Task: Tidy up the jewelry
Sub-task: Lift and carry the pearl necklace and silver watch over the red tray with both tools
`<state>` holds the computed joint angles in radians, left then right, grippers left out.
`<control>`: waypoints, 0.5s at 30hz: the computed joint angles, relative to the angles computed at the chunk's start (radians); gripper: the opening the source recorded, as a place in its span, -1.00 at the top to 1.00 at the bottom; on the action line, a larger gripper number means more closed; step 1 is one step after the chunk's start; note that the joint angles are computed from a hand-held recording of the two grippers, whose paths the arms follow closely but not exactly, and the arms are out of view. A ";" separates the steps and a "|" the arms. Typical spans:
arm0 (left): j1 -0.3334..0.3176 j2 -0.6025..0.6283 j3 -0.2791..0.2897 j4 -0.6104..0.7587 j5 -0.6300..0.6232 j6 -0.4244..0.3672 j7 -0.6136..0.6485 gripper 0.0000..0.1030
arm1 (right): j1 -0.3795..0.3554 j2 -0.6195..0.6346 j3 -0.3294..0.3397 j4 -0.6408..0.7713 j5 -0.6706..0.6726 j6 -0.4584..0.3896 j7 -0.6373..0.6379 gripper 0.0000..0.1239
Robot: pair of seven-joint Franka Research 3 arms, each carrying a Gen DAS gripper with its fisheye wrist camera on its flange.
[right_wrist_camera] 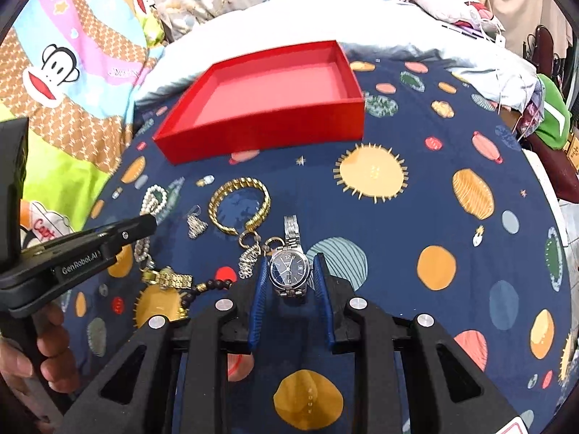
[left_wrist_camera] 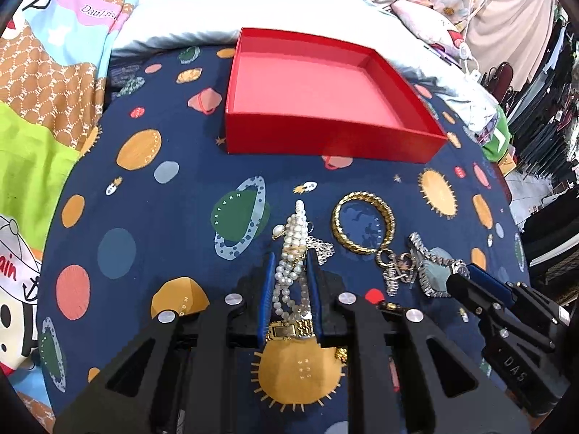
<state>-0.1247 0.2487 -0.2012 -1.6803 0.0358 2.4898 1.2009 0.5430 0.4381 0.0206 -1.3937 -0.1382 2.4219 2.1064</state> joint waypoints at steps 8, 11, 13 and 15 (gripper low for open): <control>-0.001 -0.057 -0.001 -0.026 -0.010 0.028 -0.001 0.68 | -0.011 -0.051 0.007 -0.021 0.006 0.020 -0.011 0.61; -0.002 -0.065 0.000 -0.017 -0.013 0.034 0.001 0.68 | -0.024 -0.058 0.015 -0.014 0.027 0.025 -0.028 0.61; -0.002 -0.063 0.002 0.001 -0.008 0.034 0.001 0.68 | -0.028 -0.058 0.014 -0.002 0.028 0.026 -0.035 0.61; -0.002 -0.056 0.003 0.023 -0.007 0.034 0.006 0.67 | -0.032 -0.046 0.011 0.031 0.025 0.019 -0.048 0.61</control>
<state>-0.1263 0.1929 -0.1981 -1.6576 0.0285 2.5235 1.2072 0.5114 0.3919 0.0317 -1.3622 -0.1127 2.4406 2.0585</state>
